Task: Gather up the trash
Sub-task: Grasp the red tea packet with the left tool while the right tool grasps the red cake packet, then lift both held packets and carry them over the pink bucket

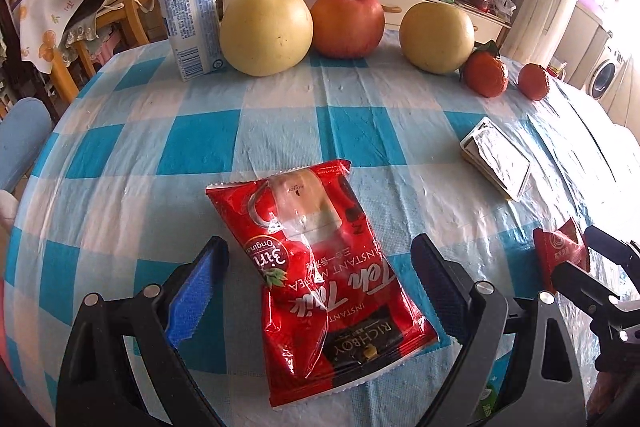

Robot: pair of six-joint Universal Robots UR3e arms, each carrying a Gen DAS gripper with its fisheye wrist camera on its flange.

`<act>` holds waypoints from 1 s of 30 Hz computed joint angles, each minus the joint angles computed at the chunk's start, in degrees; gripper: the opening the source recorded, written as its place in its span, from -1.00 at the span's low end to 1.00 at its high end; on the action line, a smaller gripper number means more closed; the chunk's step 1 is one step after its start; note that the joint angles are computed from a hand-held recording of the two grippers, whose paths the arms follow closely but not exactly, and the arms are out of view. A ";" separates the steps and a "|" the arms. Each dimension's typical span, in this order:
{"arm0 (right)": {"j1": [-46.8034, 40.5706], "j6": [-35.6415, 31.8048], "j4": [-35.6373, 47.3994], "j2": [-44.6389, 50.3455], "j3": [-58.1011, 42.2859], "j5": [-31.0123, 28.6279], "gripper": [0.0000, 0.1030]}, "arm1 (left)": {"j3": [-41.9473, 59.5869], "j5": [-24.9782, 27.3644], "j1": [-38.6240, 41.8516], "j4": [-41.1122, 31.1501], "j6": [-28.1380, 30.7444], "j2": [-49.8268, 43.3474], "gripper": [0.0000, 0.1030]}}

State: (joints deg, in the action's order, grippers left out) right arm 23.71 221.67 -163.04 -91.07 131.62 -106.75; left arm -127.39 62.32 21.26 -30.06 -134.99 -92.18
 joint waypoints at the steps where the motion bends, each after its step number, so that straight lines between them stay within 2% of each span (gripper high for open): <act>1: -0.08 -0.18 -0.12 0.49 -0.17 0.13 0.86 | -0.10 0.18 -0.25 0.50 -0.09 -0.12 0.78; 2: -0.12 -0.45 0.06 0.88 -0.43 0.26 0.86 | -0.30 0.19 -0.39 0.95 0.04 -0.15 0.77; 4: 0.32 -0.76 0.12 1.83 -0.99 -0.26 0.86 | -1.22 0.77 -0.79 3.09 -0.03 -0.03 0.64; 5: 0.49 -0.79 0.35 2.19 -1.24 -0.68 0.86 | -1.71 1.23 -1.01 4.30 -0.33 0.13 0.49; 6: 0.52 -0.70 0.87 2.49 -1.47 -1.04 0.86 | -1.77 1.18 -0.90 4.16 -0.38 0.52 0.42; 13: 1.16 -1.22 -0.23 3.74 -1.50 -2.29 0.85 | -2.42 -0.14 0.36 2.96 0.46 1.66 0.24; 18: 2.93 -1.64 2.19 5.03 -3.53 -5.38 0.54 | -3.17 -0.73 0.95 2.92 1.26 2.30 0.16; 22: 3.44 -2.49 2.79 5.85 -4.19 -6.73 0.47 | -3.56 -1.75 1.86 2.15 2.46 2.77 0.15; 24: 3.59 -2.71 2.44 5.84 -4.08 -7.24 0.27 | -3.47 -2.14 2.19 1.40 3.09 2.95 0.14; 28: 3.90 -2.96 1.75 5.88 -3.81 -7.76 0.13 | -3.36 -2.88 3.00 -0.53 4.42 3.61 0.13; 30: 4.10 -2.99 1.25 5.87 -3.68 -7.94 -0.12 | -3.28 -3.17 3.44 -1.62 5.12 3.97 0.13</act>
